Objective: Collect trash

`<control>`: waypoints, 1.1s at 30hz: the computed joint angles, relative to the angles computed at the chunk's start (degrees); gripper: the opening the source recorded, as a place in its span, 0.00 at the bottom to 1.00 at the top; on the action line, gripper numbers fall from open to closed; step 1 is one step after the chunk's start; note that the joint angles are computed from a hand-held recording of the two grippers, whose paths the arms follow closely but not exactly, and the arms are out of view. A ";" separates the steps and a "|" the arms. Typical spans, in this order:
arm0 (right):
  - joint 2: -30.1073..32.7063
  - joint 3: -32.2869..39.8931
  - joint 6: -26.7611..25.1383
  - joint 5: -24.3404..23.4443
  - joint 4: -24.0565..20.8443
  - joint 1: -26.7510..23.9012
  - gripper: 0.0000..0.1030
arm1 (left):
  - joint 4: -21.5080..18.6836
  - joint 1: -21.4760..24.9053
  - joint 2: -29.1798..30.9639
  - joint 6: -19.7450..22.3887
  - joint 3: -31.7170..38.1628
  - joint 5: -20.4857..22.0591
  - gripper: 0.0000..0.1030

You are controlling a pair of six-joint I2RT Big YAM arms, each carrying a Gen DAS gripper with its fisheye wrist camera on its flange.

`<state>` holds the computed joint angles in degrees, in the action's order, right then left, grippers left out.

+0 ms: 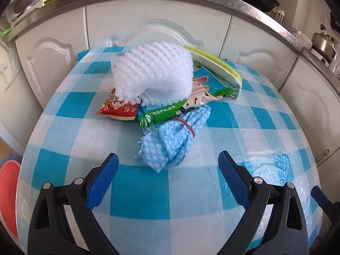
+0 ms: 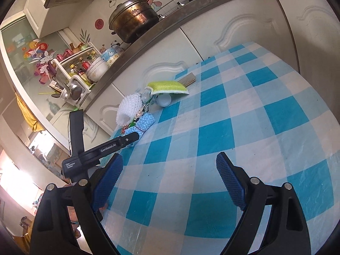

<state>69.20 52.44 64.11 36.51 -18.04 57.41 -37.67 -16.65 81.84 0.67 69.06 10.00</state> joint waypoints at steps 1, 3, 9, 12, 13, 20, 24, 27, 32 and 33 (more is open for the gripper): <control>-0.03 -0.11 -0.03 -0.11 0.04 -0.20 0.86 | -0.18 -0.04 0.67 -0.38 0.63 0.09 0.88; -0.06 -0.36 0.20 -0.50 0.13 -0.61 0.86 | -0.89 0.06 1.70 -0.75 1.71 1.15 0.75; 0.20 -0.77 0.53 -1.61 0.65 -1.49 0.86 | -0.89 -0.34 1.67 -1.46 1.80 2.00 0.47; 0.68 -0.27 0.12 -1.86 0.09 -1.73 0.86 | -2.01 -0.87 0.82 -0.71 1.16 3.69 0.39; 0.88 0.03 0.03 -1.93 -0.31 -1.80 0.86 | -2.66 -1.21 0.27 -0.25 0.75 4.90 0.38; 1.77 1.56 -0.46 -3.12 -2.35 -2.48 0.86 | -7.29 -3.64 -4.01 4.21 -2.59 11.28 0.41; 2.12 1.95 -0.39 -4.19 -3.12 -2.98 0.86 | -5.91 -1.74 -6.66 3.48 -3.03 10.64 0.71; 2.64 2.48 -0.85 -5.49 -3.32 -3.43 0.87 | -3.44 -0.06 -7.45 2.92 -2.13 8.33 0.85; 4.35 4.12 -2.15 -8.29 -3.40 -4.39 0.87 | -0.62 1.36 -4.19 2.53 2.16 2.68 0.93; 4.66 4.37 -2.43 -8.91 -3.20 -4.59 0.87 | -0.85 1.41 -3.38 2.65 3.14 2.07 0.93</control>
<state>73.86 56.81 61.68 27.60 -21.24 52.82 -38.52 -15.24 78.47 3.32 72.20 12.07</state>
